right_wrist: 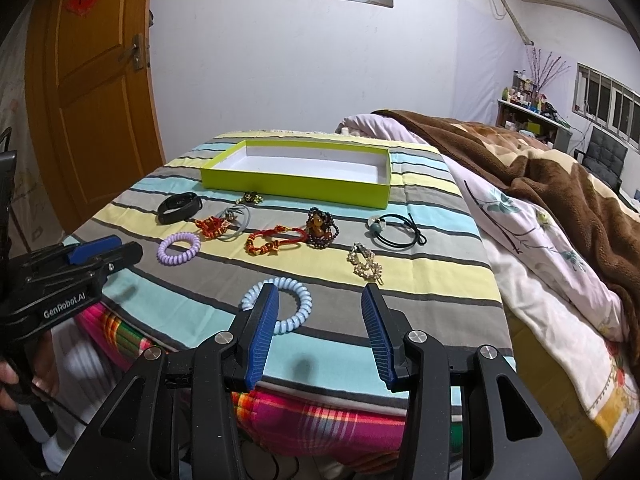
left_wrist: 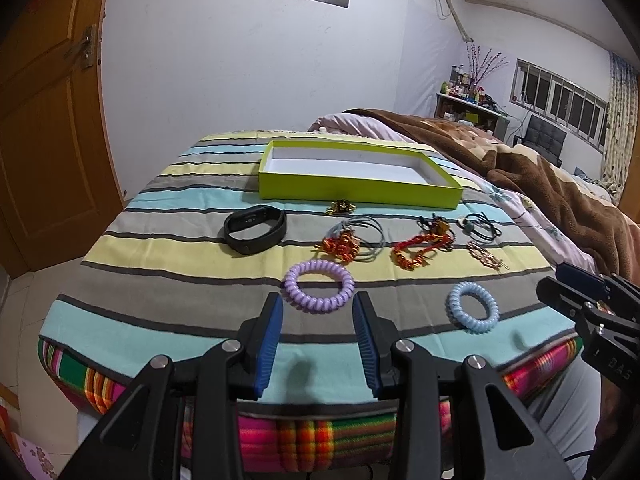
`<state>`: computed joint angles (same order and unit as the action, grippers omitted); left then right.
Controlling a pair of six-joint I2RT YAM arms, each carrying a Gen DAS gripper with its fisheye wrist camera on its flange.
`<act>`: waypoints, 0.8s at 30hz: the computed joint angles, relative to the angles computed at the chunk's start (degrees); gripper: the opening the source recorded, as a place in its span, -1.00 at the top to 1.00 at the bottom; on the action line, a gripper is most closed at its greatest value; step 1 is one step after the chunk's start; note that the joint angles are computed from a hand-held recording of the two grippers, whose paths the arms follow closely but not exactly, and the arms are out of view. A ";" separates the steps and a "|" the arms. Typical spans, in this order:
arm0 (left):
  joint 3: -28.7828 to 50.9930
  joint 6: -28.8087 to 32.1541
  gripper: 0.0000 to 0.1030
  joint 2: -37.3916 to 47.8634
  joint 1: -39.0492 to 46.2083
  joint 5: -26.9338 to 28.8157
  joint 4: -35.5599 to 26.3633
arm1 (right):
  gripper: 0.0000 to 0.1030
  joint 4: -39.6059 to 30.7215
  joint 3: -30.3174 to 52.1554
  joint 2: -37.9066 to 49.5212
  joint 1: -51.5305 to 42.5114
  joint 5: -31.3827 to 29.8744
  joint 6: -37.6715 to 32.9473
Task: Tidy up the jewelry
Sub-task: 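Grasp the lavender coil hair tie with the left tool while the right tool grasps the gold filigree pendant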
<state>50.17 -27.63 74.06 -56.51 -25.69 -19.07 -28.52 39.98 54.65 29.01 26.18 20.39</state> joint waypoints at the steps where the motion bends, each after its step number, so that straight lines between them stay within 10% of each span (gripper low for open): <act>1: 0.33 0.23 0.27 0.62 0.76 0.35 0.21 | 0.14 0.42 0.05 0.44 -0.51 -0.35 -0.35; 24: 7.21 3.70 0.68 13.94 7.13 5.14 1.72 | 0.15 10.45 4.81 16.26 -17.78 -14.18 -9.30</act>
<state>57.37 -23.93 88.00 -49.38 -20.55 -17.35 -18.07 44.79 70.92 11.23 12.00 11.09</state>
